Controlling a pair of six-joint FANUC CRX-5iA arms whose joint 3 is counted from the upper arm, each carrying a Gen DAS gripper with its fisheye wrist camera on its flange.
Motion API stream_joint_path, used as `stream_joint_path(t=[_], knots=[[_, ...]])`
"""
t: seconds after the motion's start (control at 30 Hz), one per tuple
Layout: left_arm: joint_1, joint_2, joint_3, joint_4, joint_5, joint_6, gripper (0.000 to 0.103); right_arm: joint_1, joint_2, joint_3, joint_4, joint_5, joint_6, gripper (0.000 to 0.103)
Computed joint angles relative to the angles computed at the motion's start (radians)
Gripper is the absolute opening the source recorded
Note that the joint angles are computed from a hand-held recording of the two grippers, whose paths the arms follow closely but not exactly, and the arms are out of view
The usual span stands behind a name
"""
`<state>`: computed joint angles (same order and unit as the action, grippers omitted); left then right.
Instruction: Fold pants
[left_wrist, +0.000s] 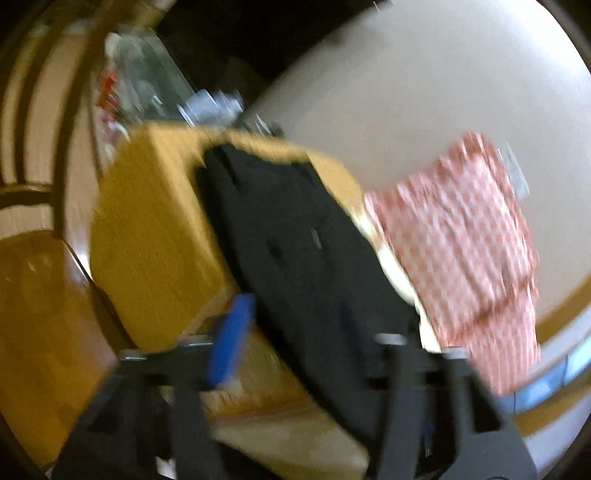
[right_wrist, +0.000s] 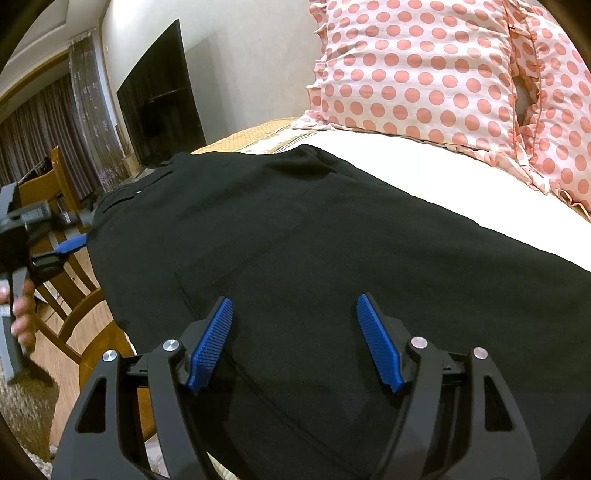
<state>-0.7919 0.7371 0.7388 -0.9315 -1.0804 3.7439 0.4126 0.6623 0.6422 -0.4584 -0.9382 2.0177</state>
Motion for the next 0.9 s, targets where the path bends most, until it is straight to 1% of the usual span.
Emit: stream_joint_path(t=[0.03, 0.07, 0.1, 0.13, 0.23, 0.3, 0.37, 0.57, 0.67, 0.7, 0.77, 0.83, 0.87, 0.9], knots=[[0.001, -0.014, -0.017, -0.023, -0.017, 0.022, 0.06, 0.0, -0.001, -0.001, -0.002, 0.0, 0.001, 0.072], [0.011, -0.029, -0.039, -0.016, -0.003, 0.026, 0.06, 0.0, -0.001, -0.001, -0.003, 0.0, 0.0, 0.072], [0.032, -0.051, -0.078, -0.002, 0.04, 0.039, 0.058, 0.0, -0.001, -0.001, -0.003, 0.0, 0.0, 0.072], [0.044, -0.06, -0.095, 0.009, 0.064, 0.041, 0.056, 0.0, -0.002, -0.002, -0.003, 0.001, -0.001, 0.072], [0.086, -0.064, -0.115, 0.088, 0.1, 0.003, 0.054, 0.001, -0.005, -0.006, -0.004, 0.003, -0.001, 0.072], [0.088, -0.065, -0.127, 0.091, 0.115, 0.025, 0.055, 0.0, -0.004, -0.005, -0.005, 0.001, 0.001, 0.072], [0.087, -0.064, -0.126, 0.09, 0.117, 0.018, 0.055, 0.0, -0.003, -0.002, -0.004, 0.001, 0.0, 0.072], [0.074, -0.066, -0.135, 0.051, 0.143, 0.059, 0.056, 0.001, -0.004, -0.005, -0.004, 0.003, -0.003, 0.072], [0.076, -0.056, -0.119, 0.059, 0.157, 0.035, 0.056, 0.0, -0.004, -0.004, -0.005, 0.002, -0.002, 0.072], [0.081, -0.055, -0.122, 0.07, 0.187, 0.023, 0.056, 0.002, -0.005, -0.006, -0.004, 0.003, -0.003, 0.072], [0.081, -0.042, -0.103, 0.083, 0.188, -0.002, 0.058, 0.0, -0.004, -0.005, -0.005, 0.003, -0.003, 0.072], [0.085, -0.046, -0.118, 0.082, 0.245, 0.014, 0.06, 0.001, -0.006, -0.007, -0.005, 0.004, -0.003, 0.072], [0.089, -0.054, -0.142, 0.073, 0.305, 0.051, 0.06, 0.0, -0.005, -0.006, -0.006, 0.003, -0.002, 0.072], [0.092, -0.058, -0.156, 0.064, 0.339, 0.072, 0.06, 0.0, -0.005, -0.006, -0.006, 0.003, -0.001, 0.072]])
